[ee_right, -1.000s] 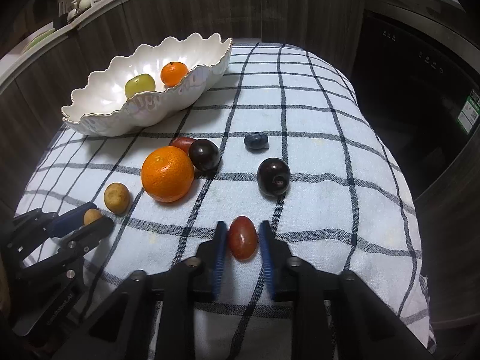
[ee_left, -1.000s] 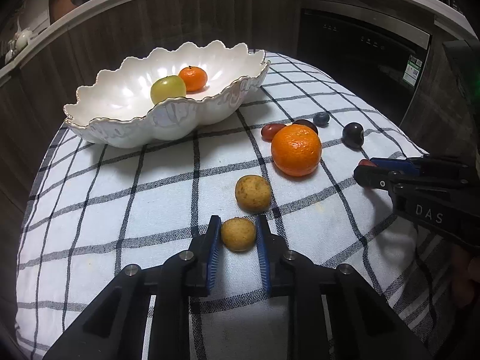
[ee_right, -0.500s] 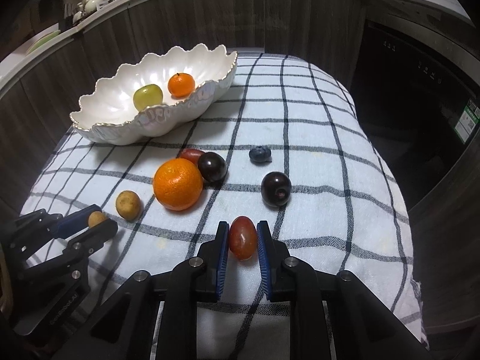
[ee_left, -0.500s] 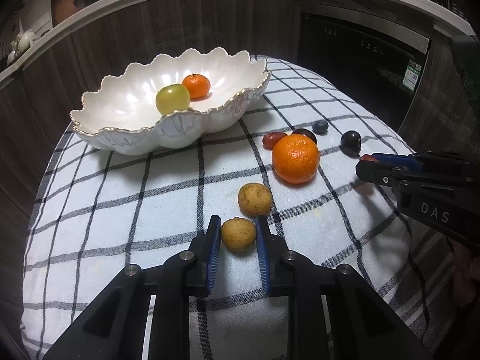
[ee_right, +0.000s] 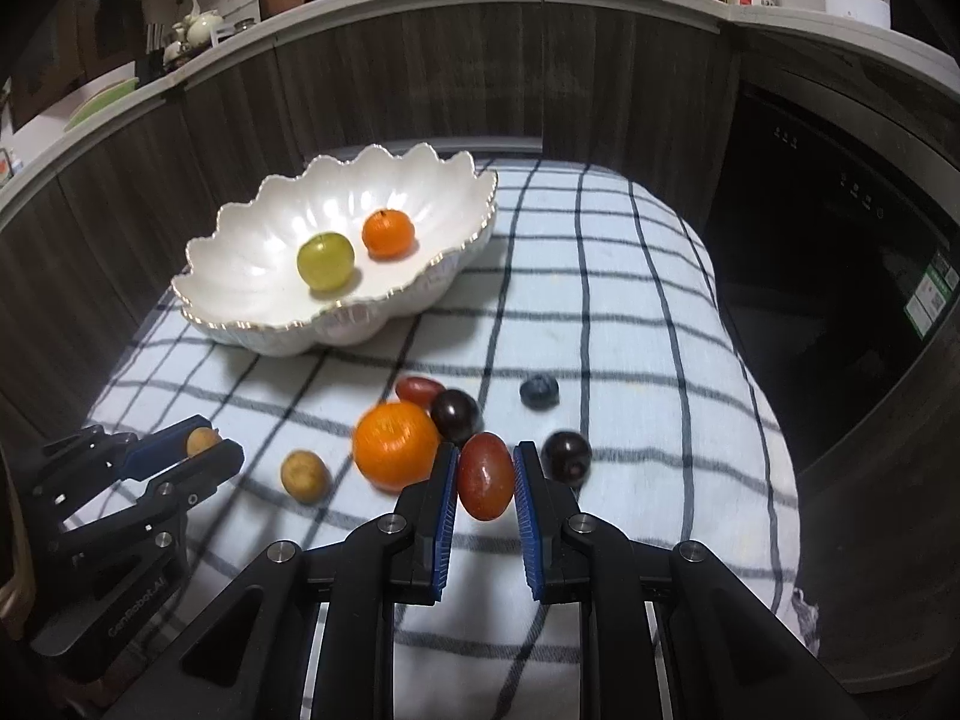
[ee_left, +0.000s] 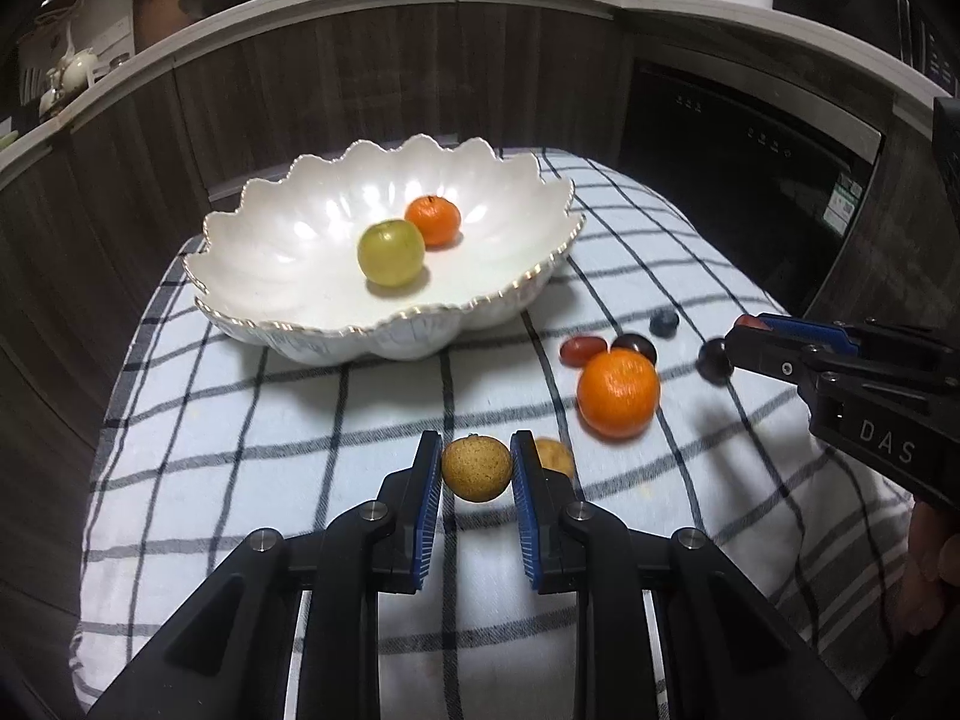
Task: Organize fruits
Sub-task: 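Carry the brown fruit and red grape up over the white bowl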
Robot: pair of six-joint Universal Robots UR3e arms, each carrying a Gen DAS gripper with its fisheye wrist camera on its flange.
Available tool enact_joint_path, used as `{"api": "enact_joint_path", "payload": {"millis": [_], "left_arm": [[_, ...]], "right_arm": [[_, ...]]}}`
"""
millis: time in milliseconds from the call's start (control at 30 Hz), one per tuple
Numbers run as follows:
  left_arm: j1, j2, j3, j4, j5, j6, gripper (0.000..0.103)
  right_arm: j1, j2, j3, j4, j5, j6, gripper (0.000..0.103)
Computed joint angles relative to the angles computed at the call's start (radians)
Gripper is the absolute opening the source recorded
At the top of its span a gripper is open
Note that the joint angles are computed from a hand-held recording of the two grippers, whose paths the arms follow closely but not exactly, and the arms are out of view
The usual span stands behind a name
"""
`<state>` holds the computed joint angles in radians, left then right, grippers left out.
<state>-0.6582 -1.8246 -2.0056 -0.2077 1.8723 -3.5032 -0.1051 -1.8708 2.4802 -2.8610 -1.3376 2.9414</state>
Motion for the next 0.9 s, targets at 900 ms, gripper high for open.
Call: {"api": "enact_joint_path", "payload": {"millis": [900], "left_arm": [[0.225,0.011,0.181,-0.114,-0.051,0.074,0.024]], "right_arm": [[0.152,0.381,-0.506,-0.01,-0.037,0.119,0.02]]}}
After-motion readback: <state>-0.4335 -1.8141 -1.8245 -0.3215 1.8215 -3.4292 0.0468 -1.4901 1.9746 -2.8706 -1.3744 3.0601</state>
